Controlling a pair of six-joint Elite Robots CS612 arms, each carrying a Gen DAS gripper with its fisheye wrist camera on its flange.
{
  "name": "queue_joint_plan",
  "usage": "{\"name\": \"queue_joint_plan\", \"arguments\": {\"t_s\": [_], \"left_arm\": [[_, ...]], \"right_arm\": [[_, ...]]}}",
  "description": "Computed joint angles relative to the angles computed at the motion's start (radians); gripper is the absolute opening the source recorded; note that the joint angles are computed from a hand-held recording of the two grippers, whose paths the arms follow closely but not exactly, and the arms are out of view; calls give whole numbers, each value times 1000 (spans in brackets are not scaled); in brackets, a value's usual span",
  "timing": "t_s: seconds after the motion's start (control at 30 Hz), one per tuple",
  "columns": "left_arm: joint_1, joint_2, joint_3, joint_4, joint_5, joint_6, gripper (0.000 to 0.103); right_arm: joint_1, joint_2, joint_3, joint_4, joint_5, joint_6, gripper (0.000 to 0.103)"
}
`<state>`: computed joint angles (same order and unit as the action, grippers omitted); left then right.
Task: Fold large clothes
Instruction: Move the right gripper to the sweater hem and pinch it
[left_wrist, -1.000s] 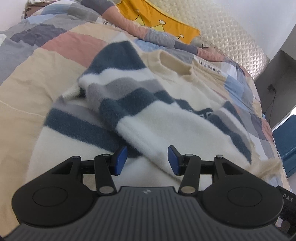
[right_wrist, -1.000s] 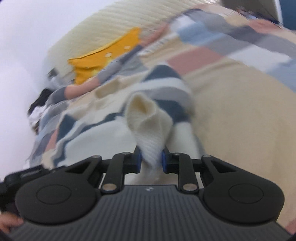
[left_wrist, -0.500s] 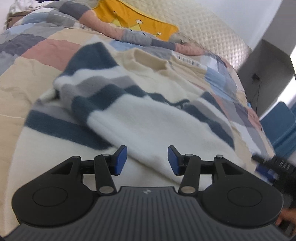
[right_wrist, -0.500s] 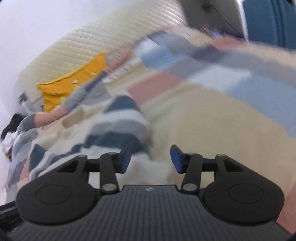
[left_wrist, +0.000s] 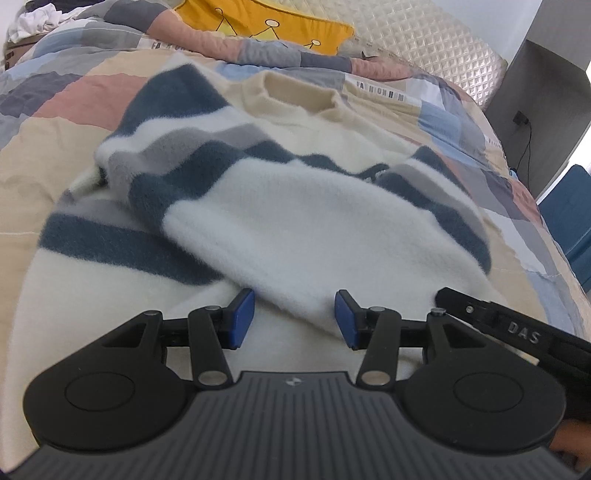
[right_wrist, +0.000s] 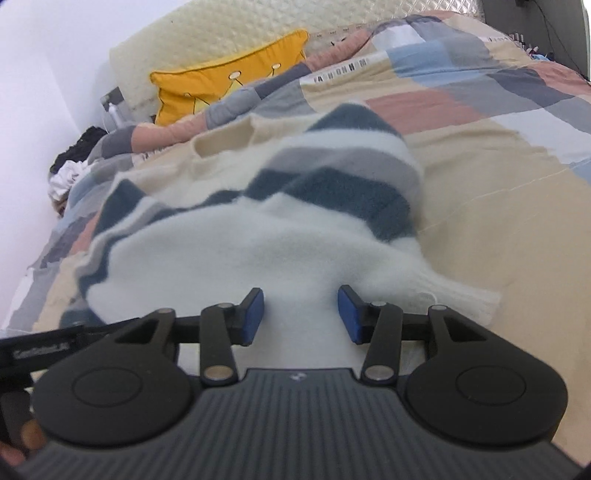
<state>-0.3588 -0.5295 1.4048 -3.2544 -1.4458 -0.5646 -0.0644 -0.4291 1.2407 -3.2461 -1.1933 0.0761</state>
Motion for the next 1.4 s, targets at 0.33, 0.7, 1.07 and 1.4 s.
{"name": "queue_joint_plan", "arguments": {"t_s": [0.33, 0.7, 1.07, 1.4], "left_arm": [[-4, -61, 85, -10, -20, -34, 55], [22, -220, 256, 131, -74, -222, 61], [45, -285, 343, 212, 16, -341, 72], [42, -270, 335, 219, 10, -340, 79]], "right_arm": [[-5, -39, 79, -87, -26, -11, 47], [-55, -138, 253, -71, 16, 102, 50], [-83, -144, 259, 64, 55, 235, 81], [-120, -110, 228, 170, 378, 320, 83]]}}
